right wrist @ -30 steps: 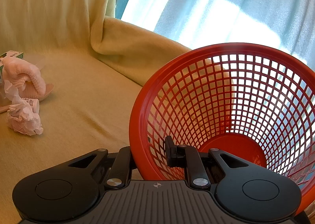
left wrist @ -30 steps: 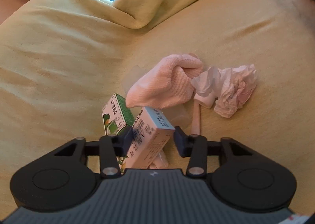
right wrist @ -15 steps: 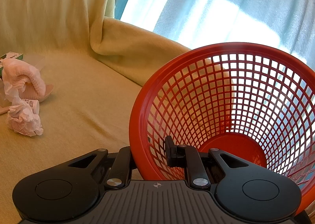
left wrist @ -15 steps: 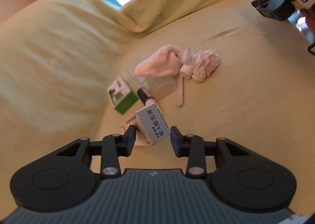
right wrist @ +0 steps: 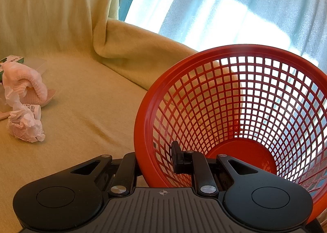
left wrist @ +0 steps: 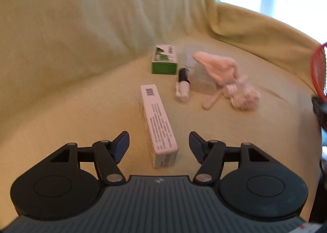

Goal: Organize objects
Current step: 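Grasp the white medicine box with the left tool, then carry the white box into the red basket and open the left tool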

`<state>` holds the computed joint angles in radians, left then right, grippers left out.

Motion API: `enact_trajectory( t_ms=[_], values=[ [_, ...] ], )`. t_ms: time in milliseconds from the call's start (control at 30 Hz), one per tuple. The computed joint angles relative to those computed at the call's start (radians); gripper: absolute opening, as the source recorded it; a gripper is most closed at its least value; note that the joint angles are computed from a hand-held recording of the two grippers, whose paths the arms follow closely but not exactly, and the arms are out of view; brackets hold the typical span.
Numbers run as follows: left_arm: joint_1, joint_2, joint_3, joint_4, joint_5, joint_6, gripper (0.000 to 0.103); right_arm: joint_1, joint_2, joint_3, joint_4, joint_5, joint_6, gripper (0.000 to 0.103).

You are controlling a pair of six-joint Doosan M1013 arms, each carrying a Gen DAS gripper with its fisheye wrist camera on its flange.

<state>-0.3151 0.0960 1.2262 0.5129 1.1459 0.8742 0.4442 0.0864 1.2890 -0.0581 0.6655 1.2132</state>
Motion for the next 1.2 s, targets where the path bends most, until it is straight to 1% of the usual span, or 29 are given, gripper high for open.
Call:
enact_trajectory(
  t_ms=[33, 100, 167, 233, 333, 400, 467, 567, 633, 700, 800, 900, 1000, 1100, 1200],
  values=[
    [0.001, 0.007, -0.006, 0.004, 0.000, -0.018, 0.058, 0.001, 0.000, 0.000, -0.002, 0.000, -0.001, 0.013],
    [-0.002, 0.033, -0.031, 0.020, 0.040, 0.002, 0.052, 0.001, 0.000, 0.000, -0.005, 0.001, -0.003, 0.013],
    [0.000, 0.052, -0.049, 0.016, 0.075, 0.060, 0.033, 0.002, -0.001, 0.001, -0.009, 0.001, -0.003, 0.013],
    [-0.001, 0.063, -0.058, 0.024, 0.115, 0.132, 0.022, 0.003, -0.001, 0.002, -0.010, 0.000, -0.001, 0.013],
    [0.000, 0.063, -0.061, 0.024, 0.154, 0.228, 0.021, 0.003, -0.001, 0.003, -0.009, 0.000, 0.001, 0.013],
    [-0.005, 0.061, -0.065, 0.039, 0.182, 0.321, 0.021, 0.003, -0.001, 0.002, -0.010, 0.001, 0.000, 0.013],
    [-0.014, 0.056, -0.058, 0.075, 0.192, 0.423, 0.021, 0.004, -0.001, 0.002, -0.011, 0.002, -0.001, 0.013],
    [-0.037, 0.044, -0.036, 0.171, 0.186, 0.579, 0.021, 0.003, -0.002, 0.002, -0.009, 0.003, 0.001, 0.013],
    [-0.051, 0.033, -0.016, 0.241, 0.160, 0.679, 0.021, 0.003, -0.002, 0.001, -0.009, 0.004, 0.000, 0.013],
    [-0.059, 0.023, -0.004, 0.286, 0.126, 0.758, 0.021, 0.003, -0.002, 0.001, -0.010, 0.004, 0.001, 0.013],
    [-0.062, 0.008, 0.006, 0.313, 0.049, 0.844, 0.021, 0.003, -0.002, 0.001, -0.010, 0.004, 0.000, 0.013],
    [-0.053, -0.012, 0.005, 0.254, -0.074, 0.948, 0.021, 0.004, -0.002, 0.001, -0.010, 0.004, 0.002, 0.013],
    [-0.043, -0.021, -0.011, 0.139, -0.189, 1.117, 0.021, 0.004, -0.002, 0.001, -0.011, 0.004, 0.002, 0.013],
    [-0.041, -0.002, -0.063, 0.029, -0.245, 1.266, 0.021, 0.004, -0.002, 0.001, -0.012, 0.005, 0.003, 0.013],
    [-0.047, 0.030, -0.124, -0.050, -0.275, 1.396, 0.021, 0.004, -0.002, 0.001, -0.011, 0.004, 0.002, 0.013]
  ],
)
